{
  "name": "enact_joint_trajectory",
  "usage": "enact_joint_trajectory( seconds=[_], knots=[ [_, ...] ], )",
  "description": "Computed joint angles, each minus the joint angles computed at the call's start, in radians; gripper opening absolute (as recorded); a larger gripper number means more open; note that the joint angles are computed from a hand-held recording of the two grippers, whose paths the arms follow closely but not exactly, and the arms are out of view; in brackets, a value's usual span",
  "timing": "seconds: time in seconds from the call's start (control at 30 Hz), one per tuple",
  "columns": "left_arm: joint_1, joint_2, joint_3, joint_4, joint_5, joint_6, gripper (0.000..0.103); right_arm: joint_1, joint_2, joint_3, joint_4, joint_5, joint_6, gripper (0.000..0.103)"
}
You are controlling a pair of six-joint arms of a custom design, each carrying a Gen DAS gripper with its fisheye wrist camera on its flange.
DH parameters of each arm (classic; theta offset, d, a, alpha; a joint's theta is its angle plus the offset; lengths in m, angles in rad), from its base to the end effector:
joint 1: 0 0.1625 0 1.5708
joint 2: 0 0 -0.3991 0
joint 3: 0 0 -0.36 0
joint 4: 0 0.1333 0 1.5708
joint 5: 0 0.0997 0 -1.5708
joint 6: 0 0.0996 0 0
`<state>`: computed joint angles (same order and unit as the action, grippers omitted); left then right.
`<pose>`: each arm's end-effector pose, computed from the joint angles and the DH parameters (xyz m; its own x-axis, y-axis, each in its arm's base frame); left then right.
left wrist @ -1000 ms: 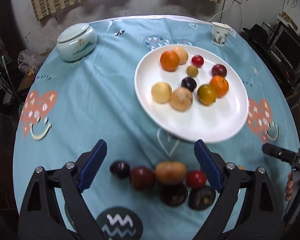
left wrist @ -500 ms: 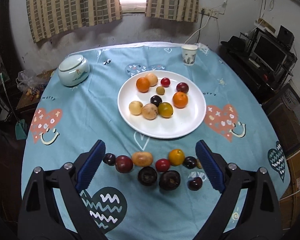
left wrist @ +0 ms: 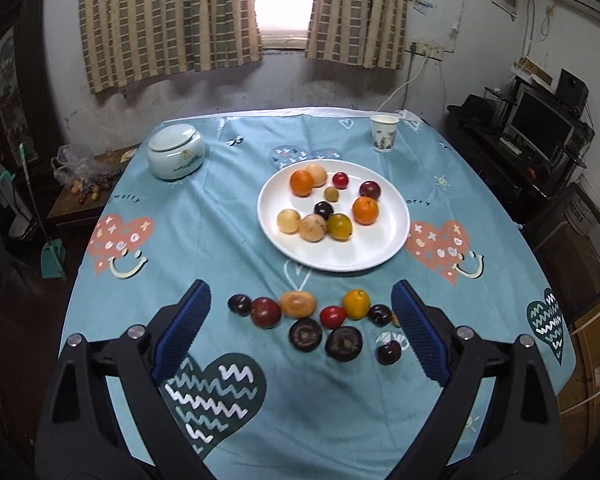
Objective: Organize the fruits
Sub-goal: 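Raise the open right gripper, then bring both grippers back to the pile, then grasp a dark brown fruit with the left gripper while the right grasps a dark cherry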
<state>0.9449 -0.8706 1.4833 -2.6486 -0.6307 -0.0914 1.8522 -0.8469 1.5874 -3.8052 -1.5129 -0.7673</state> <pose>-0.2176 -0.6659 0.2529 -0.7350 -0.0144 -0.6779 0.4584 0.7261 -0.5125 0.3105 -0.5732 0.3104 -0.6640 -0.2907 0.6889 -0.6700 -0.1778 -0.7207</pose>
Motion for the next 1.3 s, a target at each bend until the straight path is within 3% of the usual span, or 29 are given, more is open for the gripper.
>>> enact_joint_trajectory(
  seconds=[0.1,0.17,0.33,0.4,0.5,0.6,0.77,0.93,1.0,1.03,1.1,1.2,1.3],
  knots=[
    [0.007,-0.022,0.029,0.029,0.018,-0.039,0.093,-0.018,0.005,0.01,-0.034,0.057,0.035,0.102],
    [0.016,-0.032,0.041,0.066,0.028,-0.082,0.093,-0.035,0.003,-0.015,0.062,0.08,0.074,0.102],
    [0.037,-0.036,0.06,0.148,0.032,-0.154,0.093,-0.045,0.055,-0.083,0.441,-0.092,0.111,0.102],
    [0.045,-0.035,0.064,0.176,0.027,-0.173,0.093,-0.062,0.113,-0.147,0.629,-0.209,0.157,0.102],
    [0.06,-0.029,0.066,0.24,0.02,-0.219,0.093,-0.101,0.185,-0.181,0.763,-0.332,0.188,0.1],
    [0.075,-0.018,0.06,0.317,0.001,-0.271,0.093,-0.123,0.235,-0.214,0.948,-0.398,0.23,0.093],
    [0.093,0.007,0.042,0.403,-0.036,-0.325,0.093,-0.117,0.299,-0.227,1.047,-0.451,0.21,0.09],
    [0.112,0.03,0.015,0.436,-0.105,-0.356,0.093,-0.124,0.377,-0.355,1.18,-0.496,0.226,0.065],
    [0.121,0.041,0.0,0.438,-0.141,-0.364,0.093,-0.127,0.397,-0.394,1.245,-0.487,0.216,0.051],
    [0.128,0.05,-0.011,0.438,-0.165,-0.371,0.093,-0.126,0.399,-0.395,1.242,-0.485,0.206,0.05],
    [0.138,0.067,-0.032,0.422,-0.211,-0.377,0.092,-0.127,0.394,-0.401,1.277,-0.458,0.174,0.03],
    [0.148,0.102,-0.069,0.404,-0.249,-0.389,0.091,-0.133,0.364,-0.384,1.278,-0.447,0.162,0.03],
    [0.154,0.15,-0.124,0.388,-0.255,-0.415,0.081,-0.152,0.332,-0.376,1.282,-0.441,0.183,0.03]
  ],
)
